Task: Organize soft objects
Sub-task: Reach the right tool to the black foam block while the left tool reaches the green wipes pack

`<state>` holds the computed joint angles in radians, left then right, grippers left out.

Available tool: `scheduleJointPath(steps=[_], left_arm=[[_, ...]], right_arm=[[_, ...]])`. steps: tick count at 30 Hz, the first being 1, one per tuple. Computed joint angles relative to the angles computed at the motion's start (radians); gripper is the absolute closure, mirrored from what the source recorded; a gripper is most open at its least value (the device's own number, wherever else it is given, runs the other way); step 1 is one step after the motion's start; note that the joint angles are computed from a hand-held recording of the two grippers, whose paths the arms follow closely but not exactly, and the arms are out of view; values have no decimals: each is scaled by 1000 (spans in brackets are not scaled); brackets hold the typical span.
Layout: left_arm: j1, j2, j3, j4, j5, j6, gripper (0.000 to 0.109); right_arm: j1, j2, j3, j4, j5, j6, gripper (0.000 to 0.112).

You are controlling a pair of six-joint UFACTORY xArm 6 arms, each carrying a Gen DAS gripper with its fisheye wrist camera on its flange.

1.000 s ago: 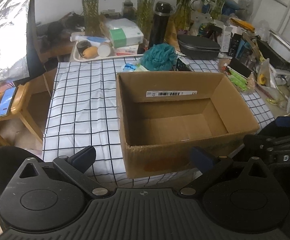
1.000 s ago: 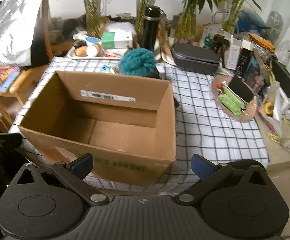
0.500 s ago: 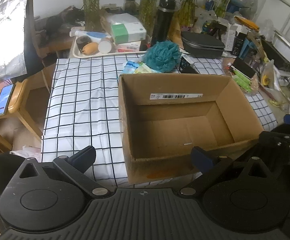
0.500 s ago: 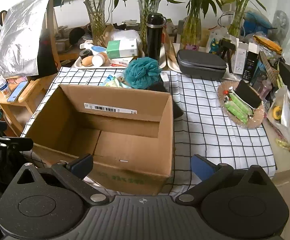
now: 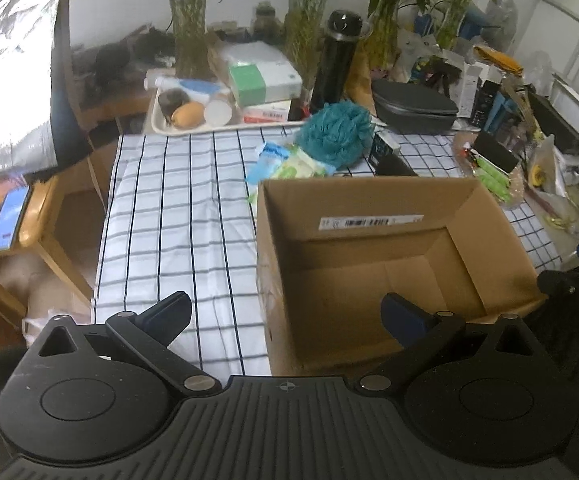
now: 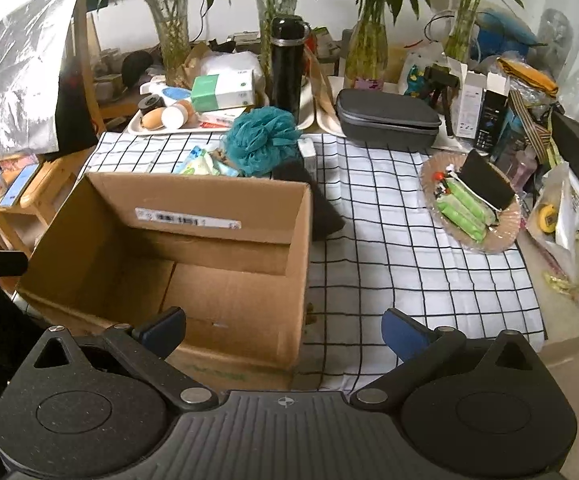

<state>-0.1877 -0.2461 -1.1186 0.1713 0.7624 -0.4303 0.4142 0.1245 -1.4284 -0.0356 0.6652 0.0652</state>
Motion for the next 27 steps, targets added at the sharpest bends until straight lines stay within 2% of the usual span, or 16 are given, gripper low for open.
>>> scheduleJointPath(steps=[3,6,10,12,16,23,27], left_arm=[[8,12,-9,-19,-22,30,6],[10,26,-23,-25,-26,75,6],[-1,37,-27,69,-44,60,6],[3,43,-32,46,-60,105,6],[17,72,-63,16,-71,134,6],[40,127,-119,-9,-82,183,6],[60,152,-143,-70,-109,237,6]], right_arm=[[-6,11,-1,-29,-21,16,9],[-11,12,28,-95,-85,51,9],[-21,51,-31,-77,-33,-11,9],[-26,66,-51,-62,-35,-45,9],[-42,98,-108,50,-3,-153,9],[-77,184,-247,172,57,-235,9],[-96,249,-335,235,63,-264,9]])
